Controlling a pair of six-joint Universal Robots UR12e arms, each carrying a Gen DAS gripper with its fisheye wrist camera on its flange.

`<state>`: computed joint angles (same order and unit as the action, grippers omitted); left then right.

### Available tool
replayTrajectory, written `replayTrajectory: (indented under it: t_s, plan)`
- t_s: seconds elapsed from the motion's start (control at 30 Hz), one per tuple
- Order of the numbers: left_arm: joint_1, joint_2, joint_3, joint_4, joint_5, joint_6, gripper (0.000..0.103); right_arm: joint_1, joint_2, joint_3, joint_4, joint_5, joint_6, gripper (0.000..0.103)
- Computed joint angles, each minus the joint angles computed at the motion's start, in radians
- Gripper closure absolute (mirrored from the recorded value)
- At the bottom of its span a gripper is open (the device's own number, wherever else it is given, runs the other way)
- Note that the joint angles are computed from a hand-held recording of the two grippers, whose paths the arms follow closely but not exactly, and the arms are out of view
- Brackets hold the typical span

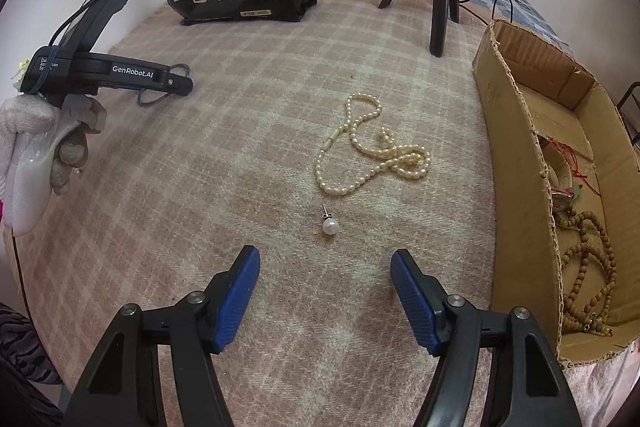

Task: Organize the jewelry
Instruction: 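Close the left tool on the bangle rim while the right tool grasps the pearl pendant, then lift the bangle with the left tool and carry it over the box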

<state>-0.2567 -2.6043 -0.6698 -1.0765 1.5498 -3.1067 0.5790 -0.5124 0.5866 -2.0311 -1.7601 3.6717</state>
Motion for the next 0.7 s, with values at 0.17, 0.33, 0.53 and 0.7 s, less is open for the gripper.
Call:
replayTrajectory:
  t_s: [0.17, 0.33, 0.53, 0.7]
  plan:
    - [-0.011, -0.012, 0.02, -0.002, -0.006, -0.013, 0.021, -0.002, 0.005, -0.009, 0.01, -0.012, 0.007, 0.042]
    - [0.004, 0.008, -0.019, 0.022, -0.018, 0.007, 0.023, -0.005, 0.015, -0.024, 0.012, -0.013, 0.012, 0.059]
    - [0.025, 0.043, -0.075, 0.046, -0.039, 0.018, 0.027, -0.008, 0.025, -0.037, -0.001, -0.006, -0.002, 0.072]
    - [0.018, 0.031, -0.054, 0.039, -0.033, 0.012, 0.028, -0.006, 0.038, -0.061, 0.007, 0.002, -0.027, 0.083]
